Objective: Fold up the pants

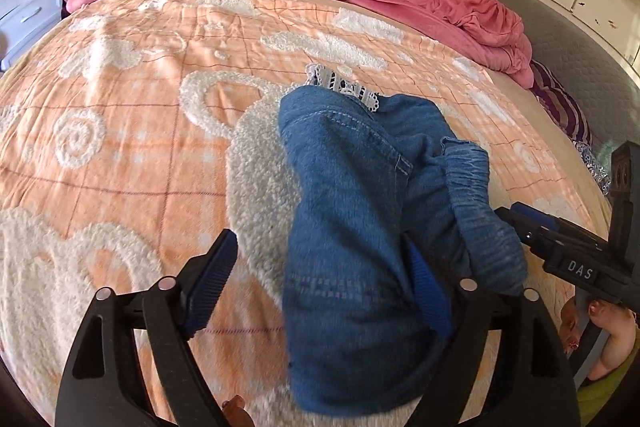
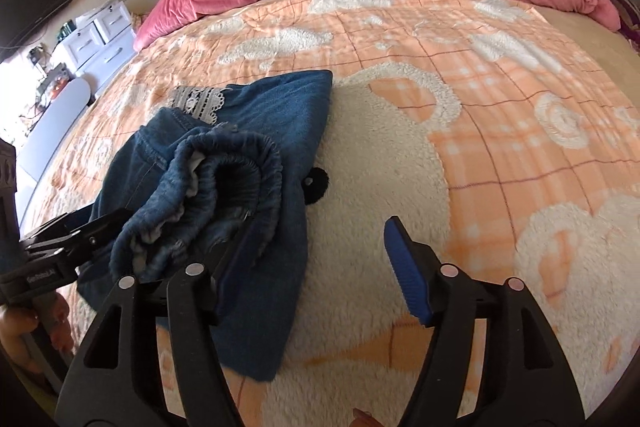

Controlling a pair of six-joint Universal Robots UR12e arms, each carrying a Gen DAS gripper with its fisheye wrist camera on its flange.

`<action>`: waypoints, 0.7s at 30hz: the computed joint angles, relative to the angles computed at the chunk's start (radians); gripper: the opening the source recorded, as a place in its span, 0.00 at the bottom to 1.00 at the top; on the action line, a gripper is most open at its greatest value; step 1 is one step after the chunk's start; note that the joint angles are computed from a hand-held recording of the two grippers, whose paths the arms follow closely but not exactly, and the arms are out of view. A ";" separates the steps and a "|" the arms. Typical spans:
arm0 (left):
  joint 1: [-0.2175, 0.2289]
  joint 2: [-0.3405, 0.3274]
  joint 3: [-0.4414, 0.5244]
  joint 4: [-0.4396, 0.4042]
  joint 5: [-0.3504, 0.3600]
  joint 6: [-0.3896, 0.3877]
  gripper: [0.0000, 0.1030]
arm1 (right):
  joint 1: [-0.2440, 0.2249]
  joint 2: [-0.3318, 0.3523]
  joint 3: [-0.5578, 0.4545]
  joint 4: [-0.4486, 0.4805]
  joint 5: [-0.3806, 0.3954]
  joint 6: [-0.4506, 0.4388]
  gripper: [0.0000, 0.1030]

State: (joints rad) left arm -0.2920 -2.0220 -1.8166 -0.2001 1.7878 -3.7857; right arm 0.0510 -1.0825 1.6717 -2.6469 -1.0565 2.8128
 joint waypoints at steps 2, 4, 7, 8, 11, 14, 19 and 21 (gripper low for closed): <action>-0.003 0.009 -0.012 0.009 0.002 -0.012 0.82 | -0.004 -0.015 0.020 -0.016 0.004 -0.003 0.61; -0.007 0.017 -0.021 0.015 0.009 -0.017 0.83 | -0.006 -0.027 0.038 -0.036 0.006 -0.009 0.62; -0.016 0.030 -0.033 0.021 0.023 -0.013 0.86 | -0.009 -0.047 0.067 -0.069 0.001 -0.014 0.66; -0.019 0.035 -0.038 0.025 0.025 -0.011 0.87 | -0.010 -0.054 0.076 -0.078 0.001 -0.014 0.68; -0.025 0.049 -0.054 0.033 0.026 -0.014 0.93 | -0.013 -0.076 0.105 -0.108 0.001 -0.017 0.79; -0.038 0.061 -0.066 0.030 0.052 -0.009 0.94 | -0.015 -0.095 0.130 -0.139 -0.001 -0.022 0.85; -0.055 0.085 -0.087 0.025 0.095 -0.014 0.96 | -0.018 -0.121 0.158 -0.170 0.000 -0.022 0.89; -0.059 0.094 -0.094 0.020 0.103 -0.018 0.96 | -0.019 -0.131 0.167 -0.179 0.004 -0.023 0.90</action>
